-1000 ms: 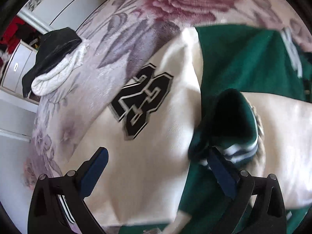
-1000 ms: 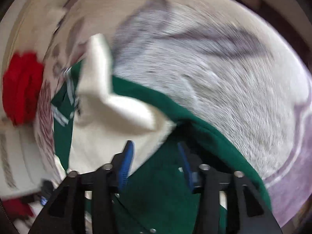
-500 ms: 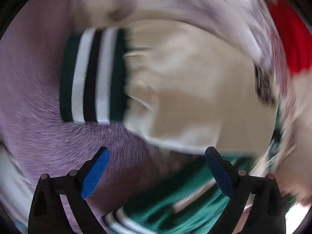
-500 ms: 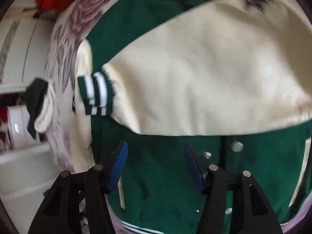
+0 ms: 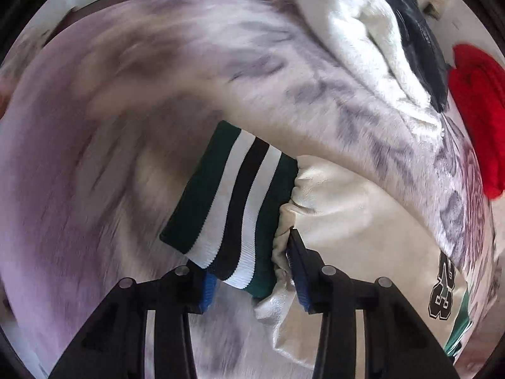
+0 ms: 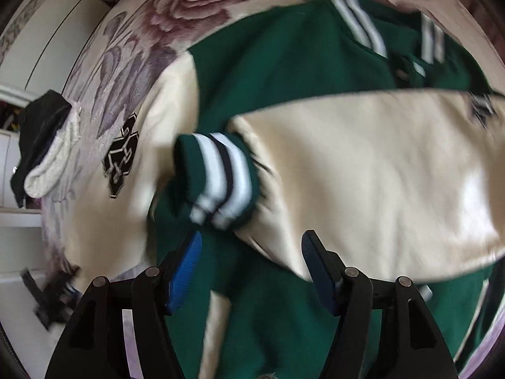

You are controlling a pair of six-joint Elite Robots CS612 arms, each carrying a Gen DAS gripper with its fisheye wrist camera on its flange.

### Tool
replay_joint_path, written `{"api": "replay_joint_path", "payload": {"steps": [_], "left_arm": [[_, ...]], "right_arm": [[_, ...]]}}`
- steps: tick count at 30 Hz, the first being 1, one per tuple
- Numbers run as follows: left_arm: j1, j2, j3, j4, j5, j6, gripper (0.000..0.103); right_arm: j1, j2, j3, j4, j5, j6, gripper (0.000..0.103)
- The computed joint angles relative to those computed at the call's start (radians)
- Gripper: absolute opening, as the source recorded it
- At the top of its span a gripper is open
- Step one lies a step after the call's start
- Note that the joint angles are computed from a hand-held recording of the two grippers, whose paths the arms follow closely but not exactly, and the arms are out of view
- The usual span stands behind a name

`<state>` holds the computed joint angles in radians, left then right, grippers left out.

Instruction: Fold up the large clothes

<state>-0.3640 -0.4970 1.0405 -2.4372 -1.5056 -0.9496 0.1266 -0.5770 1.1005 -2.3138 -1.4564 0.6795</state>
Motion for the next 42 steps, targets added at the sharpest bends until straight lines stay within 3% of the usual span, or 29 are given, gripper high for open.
{"api": "replay_joint_path", "payload": {"steps": [3, 4, 6, 8, 10, 12, 14, 16, 17, 18, 20, 22, 25, 28, 30, 31, 33, 34, 35, 38, 42], "left_arm": [[0.020, 0.033, -0.081, 0.053, -0.052, 0.074, 0.040], [0.030, 0.037, -0.095, 0.065, -0.085, 0.080, 0.040], [0.041, 0.023, -0.078, 0.066, -0.155, 0.066, 0.040], [0.050, -0.006, -0.045, 0.100, -0.231, 0.028, 0.040], [0.047, -0.050, 0.036, 0.046, -0.260, -0.041, 0.040], [0.036, -0.078, 0.085, 0.033, -0.278, -0.081, 0.039], [0.021, -0.100, 0.125, 0.014, -0.291, -0.126, 0.039], [0.003, -0.133, 0.177, -0.029, -0.285, -0.181, 0.039], [-0.004, -0.144, 0.192, -0.043, -0.276, -0.194, 0.042], [-0.012, -0.162, 0.222, -0.070, -0.267, -0.210, 0.047], [-0.017, -0.167, 0.260, -0.169, -0.298, -0.260, 0.080], [-0.013, -0.130, 0.254, -0.264, -0.378, -0.323, 0.080], [-0.010, -0.042, 0.173, -0.303, -0.440, -0.393, 0.080], [-0.017, -0.006, 0.092, -0.223, -0.356, -0.423, 0.093], [-0.027, 0.011, 0.008, -0.092, -0.255, -0.339, 0.093], [-0.030, 0.016, -0.012, -0.068, -0.214, -0.321, 0.089], [-0.030, 0.035, -0.070, -0.003, -0.123, -0.284, 0.062], [-0.030, 0.049, -0.108, 0.044, -0.069, -0.258, 0.030], [-0.027, 0.065, -0.142, 0.049, -0.032, -0.228, 0.011], [-0.014, 0.098, -0.223, 0.020, 0.001, -0.125, 0.006], [-0.029, 0.128, -0.341, 0.022, 0.117, 0.087, 0.005]], "right_arm": [[0.023, 0.089, -0.164, 0.178, -0.086, -0.021, 0.071], [0.028, 0.109, -0.196, 0.199, -0.118, 0.007, 0.066], [0.042, 0.131, -0.244, 0.221, -0.182, 0.024, 0.034], [0.055, 0.132, -0.255, 0.179, -0.219, -0.009, 0.025], [0.063, 0.134, -0.262, 0.153, -0.216, -0.060, 0.024], [0.064, 0.147, -0.288, 0.211, -0.206, -0.101, 0.028], [0.047, 0.122, -0.235, 0.170, -0.142, -0.096, 0.033], [0.018, 0.073, -0.138, 0.086, -0.034, -0.074, 0.045], [0.002, 0.047, -0.084, 0.035, 0.015, -0.057, 0.059], [-0.011, 0.014, -0.021, -0.016, 0.049, -0.030, 0.069], [-0.026, -0.044, 0.081, -0.062, 0.055, 0.001, 0.070], [-0.032, -0.087, 0.152, -0.070, 0.044, 0.016, 0.070], [-0.037, -0.138, 0.245, -0.062, 0.026, 0.051, 0.070], [-0.043, -0.167, 0.305, -0.040, 0.022, 0.092, 0.070], [-0.043, -0.180, 0.329, -0.031, 0.012, 0.110, 0.070], [-0.043, -0.188, 0.341, -0.030, 0.002, 0.116, 0.070], [-0.045, -0.199, 0.361, -0.049, 0.006, 0.120, 0.070], [-0.046, -0.204, 0.368, -0.061, 0.012, 0.123, 0.070], [-0.046, -0.207, 0.369, -0.066, 0.011, 0.123, 0.070], [-0.042, -0.204, 0.356, -0.090, -0.001, 0.108, 0.071], [-0.039, -0.165, 0.298, -0.162, 0.019, 0.117, 0.071]]}}
